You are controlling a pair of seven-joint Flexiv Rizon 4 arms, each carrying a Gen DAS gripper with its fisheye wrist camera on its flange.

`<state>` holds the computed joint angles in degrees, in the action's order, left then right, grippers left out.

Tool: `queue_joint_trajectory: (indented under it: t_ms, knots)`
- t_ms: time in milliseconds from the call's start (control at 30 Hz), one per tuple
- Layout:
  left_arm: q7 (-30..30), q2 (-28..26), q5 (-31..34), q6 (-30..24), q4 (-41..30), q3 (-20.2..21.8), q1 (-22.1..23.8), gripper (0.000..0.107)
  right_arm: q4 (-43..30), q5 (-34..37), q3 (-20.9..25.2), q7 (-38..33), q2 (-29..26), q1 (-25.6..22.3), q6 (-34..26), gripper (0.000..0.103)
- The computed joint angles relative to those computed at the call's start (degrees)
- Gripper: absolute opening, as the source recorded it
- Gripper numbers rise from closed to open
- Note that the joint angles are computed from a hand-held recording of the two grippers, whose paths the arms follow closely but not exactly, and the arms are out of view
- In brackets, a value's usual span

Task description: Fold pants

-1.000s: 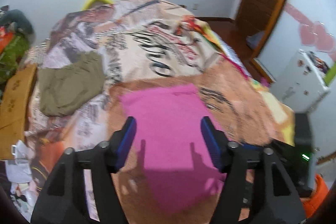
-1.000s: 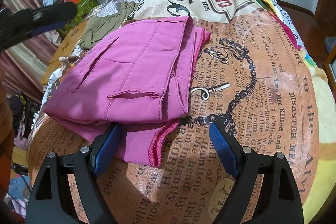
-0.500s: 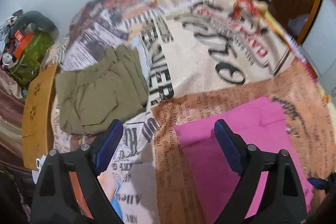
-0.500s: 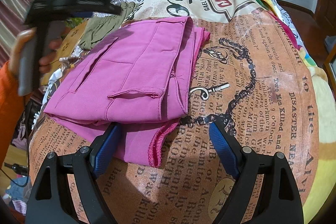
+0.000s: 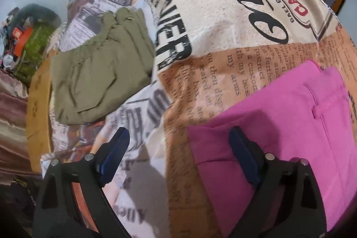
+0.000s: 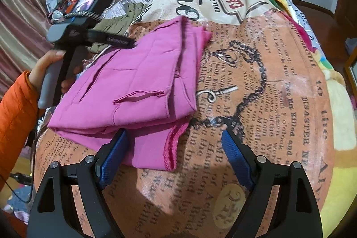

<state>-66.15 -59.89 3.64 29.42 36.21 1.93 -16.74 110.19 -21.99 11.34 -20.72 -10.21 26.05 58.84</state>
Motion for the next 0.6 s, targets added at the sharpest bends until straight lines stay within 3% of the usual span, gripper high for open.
queue_joint_trajectory:
  t_ms: [167,333,600]
  knots:
    - [0.11,7.04,0.85,7.65,12.33,-0.04,1.18,0.096,0.79,-1.6,0.04,1.4,1.71,0.11,-2.56,0.083]
    - [-0.16,14.27,-2.74,13.17,25.23,-2.08,4.85,0.096,1.83,-2.68,0.45,2.99,3.58,-0.27,-4.29,0.083]
    - [4.41,22.21,-9.86,13.63,38.14,-4.56,10.35,0.102,2.15,-6.31,0.77,6.81,4.84,-0.43,-4.59,0.083]
